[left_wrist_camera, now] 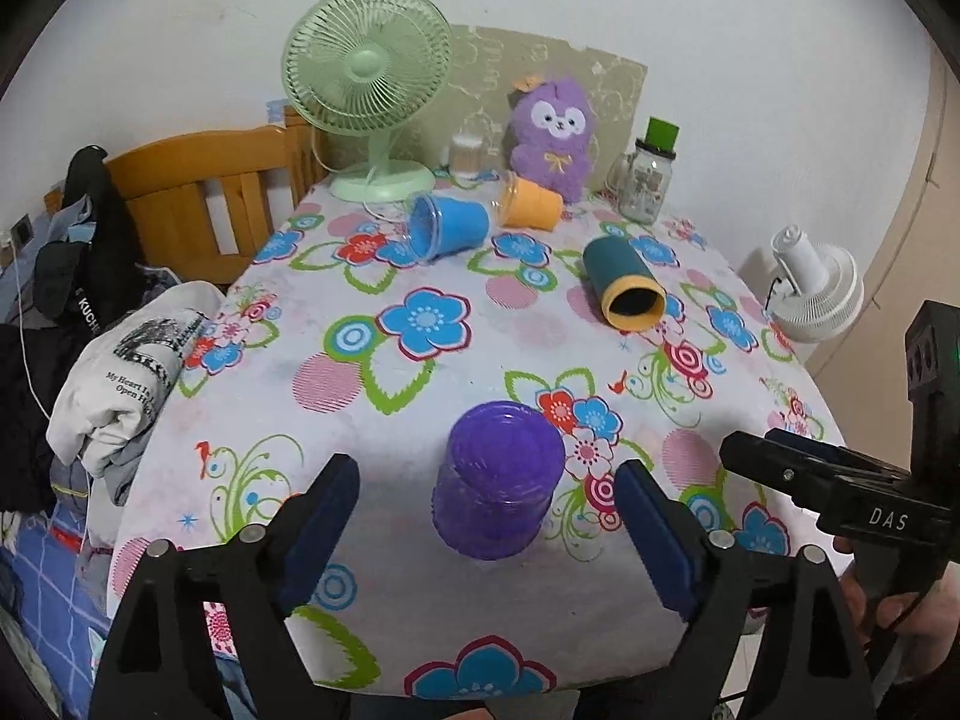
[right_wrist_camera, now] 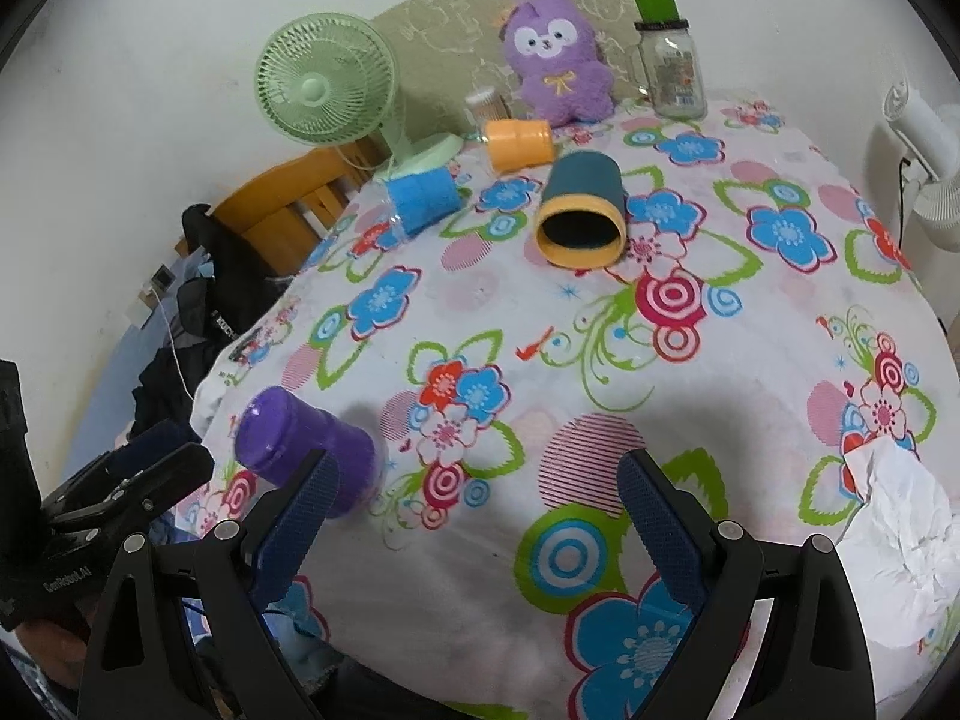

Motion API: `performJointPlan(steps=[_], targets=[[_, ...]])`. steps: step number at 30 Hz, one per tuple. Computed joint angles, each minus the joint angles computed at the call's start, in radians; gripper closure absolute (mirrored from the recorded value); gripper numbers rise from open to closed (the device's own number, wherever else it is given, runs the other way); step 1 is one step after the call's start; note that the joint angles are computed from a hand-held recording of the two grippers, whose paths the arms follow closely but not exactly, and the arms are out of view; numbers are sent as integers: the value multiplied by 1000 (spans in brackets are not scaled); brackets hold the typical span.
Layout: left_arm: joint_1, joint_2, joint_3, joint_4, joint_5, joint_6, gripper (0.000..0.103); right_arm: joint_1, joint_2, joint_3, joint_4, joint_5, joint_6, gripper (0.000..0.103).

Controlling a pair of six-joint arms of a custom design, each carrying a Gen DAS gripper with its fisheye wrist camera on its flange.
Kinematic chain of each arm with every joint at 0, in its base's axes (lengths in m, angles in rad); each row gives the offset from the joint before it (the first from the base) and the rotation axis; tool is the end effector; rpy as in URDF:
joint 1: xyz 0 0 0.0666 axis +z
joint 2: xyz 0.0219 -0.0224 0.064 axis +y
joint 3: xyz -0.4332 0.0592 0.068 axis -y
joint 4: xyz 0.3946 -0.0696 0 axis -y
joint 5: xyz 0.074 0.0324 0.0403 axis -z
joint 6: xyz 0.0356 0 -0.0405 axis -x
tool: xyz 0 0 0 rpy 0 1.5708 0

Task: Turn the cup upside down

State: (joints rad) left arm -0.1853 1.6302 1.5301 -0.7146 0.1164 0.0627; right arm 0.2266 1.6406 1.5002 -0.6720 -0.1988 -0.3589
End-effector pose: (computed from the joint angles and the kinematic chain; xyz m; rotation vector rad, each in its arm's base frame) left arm 0.5722 -0.1119 0.4399 0.2019 2.3851 -0.2559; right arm 0.5690 0.1380 0.4236 0.0641 2.4234 0.5099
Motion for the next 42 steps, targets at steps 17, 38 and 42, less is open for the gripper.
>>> performJointPlan(steps=[17,38,42], targets=[[36,-85,-60,133,-15,56,4,81,-55,30,91,122,74,8],[54,-159,-115,271,-77,73,0,119,-102,21,195,171,111,7],[56,-162,-116,274,-76,74,0,126,-105,19,199,174,121,6]])
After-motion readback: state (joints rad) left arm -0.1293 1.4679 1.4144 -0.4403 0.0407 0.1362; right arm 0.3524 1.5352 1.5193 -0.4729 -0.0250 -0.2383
